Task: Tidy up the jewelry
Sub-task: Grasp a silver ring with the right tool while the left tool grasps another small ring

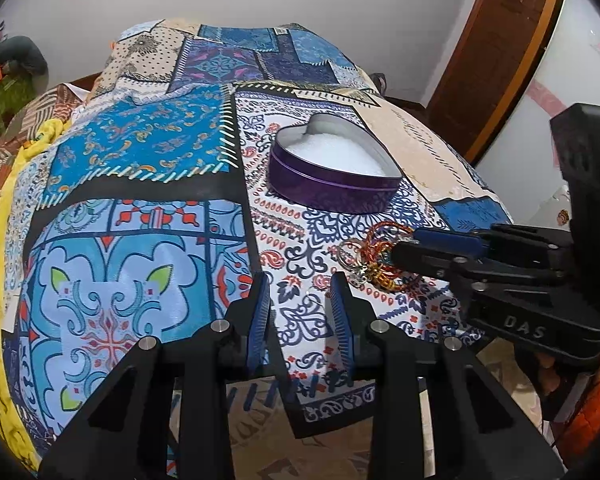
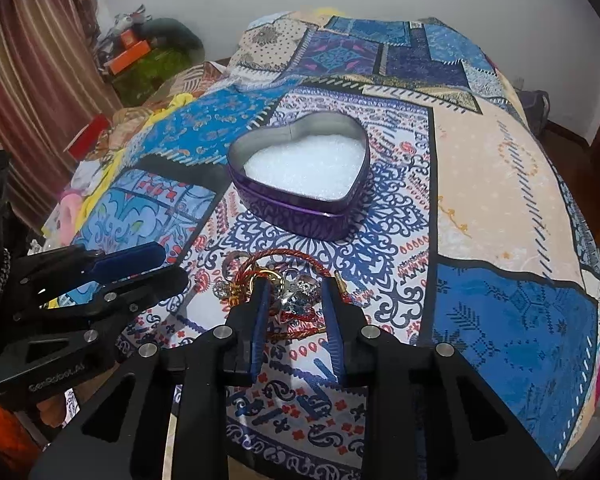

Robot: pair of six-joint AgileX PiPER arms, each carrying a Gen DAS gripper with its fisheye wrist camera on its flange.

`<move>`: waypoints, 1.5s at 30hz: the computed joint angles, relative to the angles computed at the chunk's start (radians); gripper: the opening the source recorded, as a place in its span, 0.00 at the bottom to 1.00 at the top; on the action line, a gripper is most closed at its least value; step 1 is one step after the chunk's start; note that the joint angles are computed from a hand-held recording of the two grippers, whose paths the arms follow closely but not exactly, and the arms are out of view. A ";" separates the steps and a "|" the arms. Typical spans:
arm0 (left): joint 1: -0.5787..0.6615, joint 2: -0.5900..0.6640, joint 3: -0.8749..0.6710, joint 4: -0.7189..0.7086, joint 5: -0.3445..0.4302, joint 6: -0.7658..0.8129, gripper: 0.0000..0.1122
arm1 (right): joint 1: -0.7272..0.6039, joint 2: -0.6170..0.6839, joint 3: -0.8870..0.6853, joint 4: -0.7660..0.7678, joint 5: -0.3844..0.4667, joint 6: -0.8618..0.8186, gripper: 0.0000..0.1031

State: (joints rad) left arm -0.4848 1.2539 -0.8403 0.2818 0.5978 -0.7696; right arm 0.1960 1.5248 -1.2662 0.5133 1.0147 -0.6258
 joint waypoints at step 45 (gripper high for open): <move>-0.054 0.132 -0.091 0.030 -0.003 0.004 0.10 | -0.192 -0.057 0.027 -0.002 0.034 -0.068 0.19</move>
State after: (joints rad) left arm -0.5388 1.3863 -0.9315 0.3113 0.5947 -0.7657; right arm 0.0044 1.4679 -1.2397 0.5117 1.0490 -0.6937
